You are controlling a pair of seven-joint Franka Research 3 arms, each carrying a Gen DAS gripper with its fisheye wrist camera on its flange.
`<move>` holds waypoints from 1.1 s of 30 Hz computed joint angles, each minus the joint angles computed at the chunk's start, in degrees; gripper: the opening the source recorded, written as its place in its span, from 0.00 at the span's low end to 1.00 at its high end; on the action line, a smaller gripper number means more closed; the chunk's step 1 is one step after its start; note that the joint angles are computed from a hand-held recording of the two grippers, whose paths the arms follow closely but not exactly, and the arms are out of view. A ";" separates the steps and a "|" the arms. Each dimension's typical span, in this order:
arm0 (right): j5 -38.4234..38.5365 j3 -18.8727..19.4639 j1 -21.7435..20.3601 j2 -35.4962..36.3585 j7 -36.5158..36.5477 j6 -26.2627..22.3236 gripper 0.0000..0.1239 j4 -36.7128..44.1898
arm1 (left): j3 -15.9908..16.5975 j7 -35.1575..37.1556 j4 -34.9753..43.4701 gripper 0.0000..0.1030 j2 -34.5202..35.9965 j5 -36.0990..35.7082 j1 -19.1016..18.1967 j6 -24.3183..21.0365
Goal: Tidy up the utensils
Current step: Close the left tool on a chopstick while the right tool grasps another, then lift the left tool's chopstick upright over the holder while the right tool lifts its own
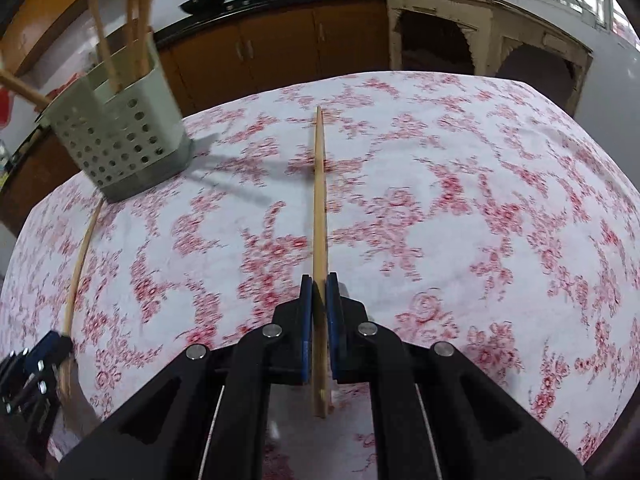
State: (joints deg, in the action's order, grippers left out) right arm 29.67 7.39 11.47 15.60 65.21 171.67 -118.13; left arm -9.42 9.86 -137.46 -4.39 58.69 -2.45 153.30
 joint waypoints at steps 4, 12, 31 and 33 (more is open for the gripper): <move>3.41 3.18 -1.49 -0.06 -6.87 -0.12 0.06 -0.03 | 1.75 0.21 -1.27 0.08 -1.35 -1.57 2.12 -0.19; -3.20 -1.00 2.87 2.44 -3.09 0.12 0.06 3.19 | 4.56 6.56 -4.00 0.10 -2.76 -1.44 8.00 7.17; -2.96 1.60 0.68 2.98 -3.89 1.61 0.06 3.23 | 3.35 3.48 -4.71 0.26 -2.87 0.10 10.22 8.74; -2.88 1.50 0.80 2.98 -3.91 1.61 0.06 3.23 | 3.34 3.50 -4.74 0.26 -2.92 0.06 10.23 8.75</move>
